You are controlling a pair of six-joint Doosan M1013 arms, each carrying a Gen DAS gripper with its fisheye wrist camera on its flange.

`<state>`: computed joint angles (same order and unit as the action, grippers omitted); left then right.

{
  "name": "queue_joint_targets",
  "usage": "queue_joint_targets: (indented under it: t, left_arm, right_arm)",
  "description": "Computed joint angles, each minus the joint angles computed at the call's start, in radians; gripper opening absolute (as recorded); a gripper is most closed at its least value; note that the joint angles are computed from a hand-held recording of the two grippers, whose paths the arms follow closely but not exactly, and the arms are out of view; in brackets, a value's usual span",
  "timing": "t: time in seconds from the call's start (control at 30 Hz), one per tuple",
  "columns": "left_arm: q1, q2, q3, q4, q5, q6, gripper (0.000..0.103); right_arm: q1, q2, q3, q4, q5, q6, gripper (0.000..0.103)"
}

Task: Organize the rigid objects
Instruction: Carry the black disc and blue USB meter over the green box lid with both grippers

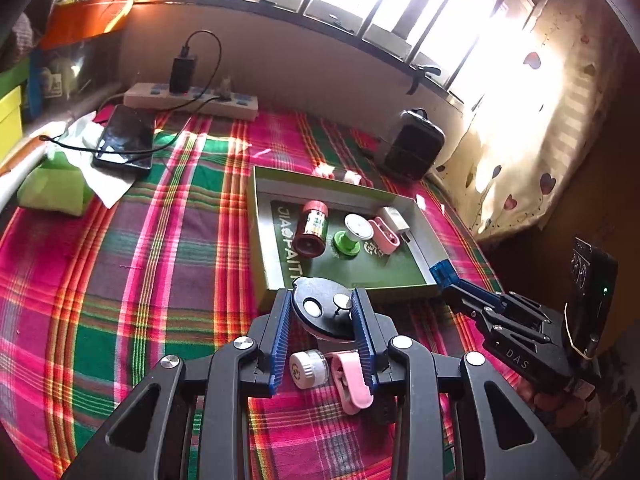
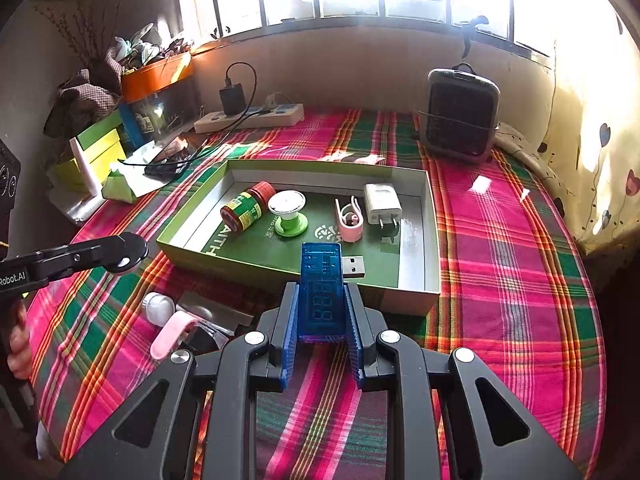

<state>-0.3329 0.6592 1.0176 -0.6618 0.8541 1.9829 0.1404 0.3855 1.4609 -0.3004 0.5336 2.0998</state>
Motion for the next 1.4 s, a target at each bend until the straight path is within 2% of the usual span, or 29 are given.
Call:
queue_joint_targets:
  t: [0.27,1.07,1.4]
  left_arm:
    - [-0.002,0.055,-0.103,0.027,0.026,-0.032,0.029]
    - [-0.025,0.258,-0.455,0.133,0.187,-0.165,0.029]
    - [-0.028,0.33,-0.573,0.161,0.25,-0.219,0.029]
  right_arm:
    - [-0.016,0.031,-0.047,0.04,0.018,-0.044,0.023]
    - [-0.049,0.121,-0.159,0.186,0.096,-0.173,0.023]
    - [-0.05,0.141,-0.185,0.201,0.111,-0.191,0.023]
